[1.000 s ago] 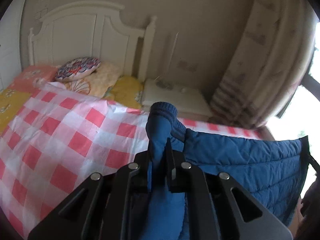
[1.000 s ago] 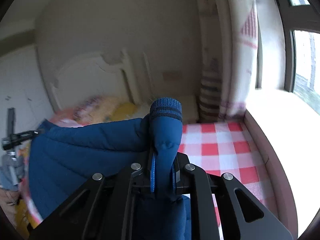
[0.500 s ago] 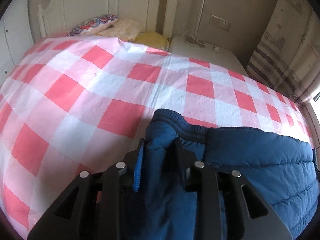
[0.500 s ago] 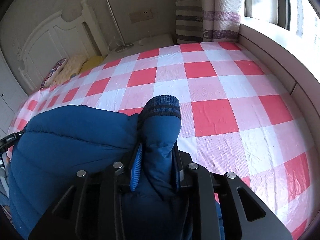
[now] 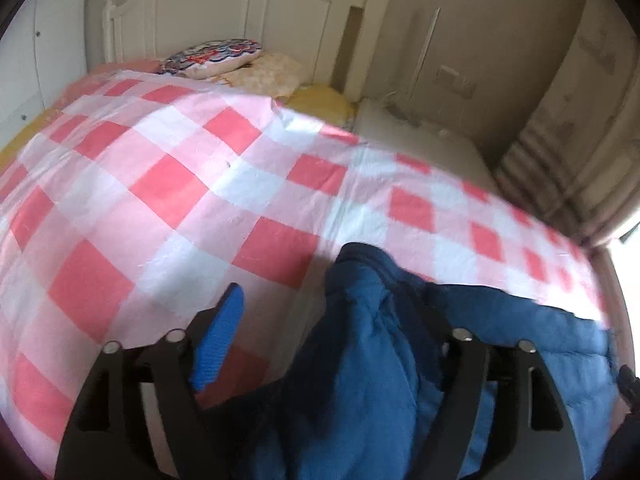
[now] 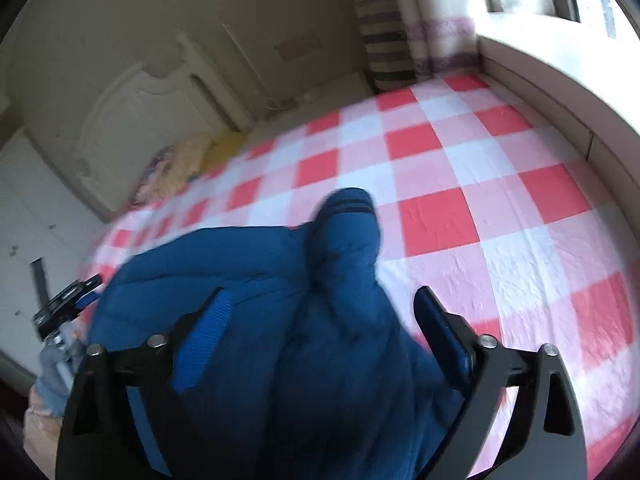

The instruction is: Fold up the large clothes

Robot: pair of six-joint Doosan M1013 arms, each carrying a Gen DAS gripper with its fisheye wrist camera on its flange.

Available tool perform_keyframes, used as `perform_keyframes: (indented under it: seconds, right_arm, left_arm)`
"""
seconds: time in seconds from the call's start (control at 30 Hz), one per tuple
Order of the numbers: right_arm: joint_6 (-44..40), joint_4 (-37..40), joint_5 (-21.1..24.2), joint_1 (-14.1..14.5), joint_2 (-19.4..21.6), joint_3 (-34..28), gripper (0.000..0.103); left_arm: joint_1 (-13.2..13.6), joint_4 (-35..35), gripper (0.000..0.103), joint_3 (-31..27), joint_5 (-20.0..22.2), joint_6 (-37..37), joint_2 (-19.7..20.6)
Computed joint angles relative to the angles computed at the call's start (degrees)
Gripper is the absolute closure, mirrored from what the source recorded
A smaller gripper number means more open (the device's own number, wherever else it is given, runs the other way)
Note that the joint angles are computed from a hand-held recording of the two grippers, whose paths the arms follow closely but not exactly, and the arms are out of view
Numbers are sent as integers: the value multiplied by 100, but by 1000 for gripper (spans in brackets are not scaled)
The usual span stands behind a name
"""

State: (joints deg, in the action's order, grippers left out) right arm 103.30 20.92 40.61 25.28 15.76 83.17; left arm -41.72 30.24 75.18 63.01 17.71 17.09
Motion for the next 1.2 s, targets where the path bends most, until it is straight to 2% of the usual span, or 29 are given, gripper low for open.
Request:
perform_keyframes:
  seconds: [0.1, 0.17, 0.23, 0.33, 0.43, 0.5, 0.53, 0.63, 0.7, 0.73, 0.77, 0.83, 0.87, 0.93, 1.2]
  right_arm:
    - [-673, -73, 12, 78, -443, 313, 12]
    - [-1190, 10, -82, 119, -865, 748, 12]
    - [-1592, 325, -142, 102, -1182, 1145, 12]
    - [-1770, 594, -88, 92, -1556, 1708, 12]
    - [-2008, 1063, -150, 109, -1768, 2135, 12]
    - [-2246, 1414, -231, 138, -1794, 2267, 17]
    - [-2355, 1549, -274, 164, -1788, 2303, 29]
    - [-2050, 1169, -744, 384, -1787, 2364, 40]
    - [-2001, 1083, -945, 457, -1827, 2425, 45]
    - [-1997, 1085, -985, 469, -1854, 2456, 49]
    - [-2033, 1133, -1032, 474, -1882, 2494, 53]
    - [-2046, 1105, -1125, 487, -1942, 2559, 60]
    - [-2123, 1178, -1122, 480, -1969, 2585, 61]
    - [-2133, 1178, -1087, 469, -1974, 2586, 62]
    - [-2428, 1377, -783, 443, -2200, 2711, 62]
  left_arm:
    - [-43, -352, 16, 363, -555, 504, -441]
    - [-212, -306, 9, 746, -767, 735, -827]
    - [-406, -370, 9, 1167, -895, 996, -1199]
    - [-714, -344, 9, 1692, -817, 924, -1576]
    - [-923, -405, 9, 2177, -1007, 561, -1864]
    - [-1037, -363, 9, 2406, -1127, 322, -1945]
    - [-1046, -416, 9, 2471, -1214, 275, -1956]
    - [-1040, -586, 9, 2622, -1681, 156, -1923]
    - [-1079, -424, 19, 2646, -1938, 43, -1882]
    - [-1128, -247, 22, 2604, -1907, -119, -1828]
    - [-1164, -158, 31, 2575, -1857, -197, -1796]
    - [-1318, 101, 39, 2486, -1589, -293, -1723]
    - [-1426, 272, 45, 2438, -1389, -286, -1699]
    - [-1545, 389, 49, 2408, -1202, -234, -1708]
    - [-1919, 404, 50, 2672, -1084, -603, -2017]
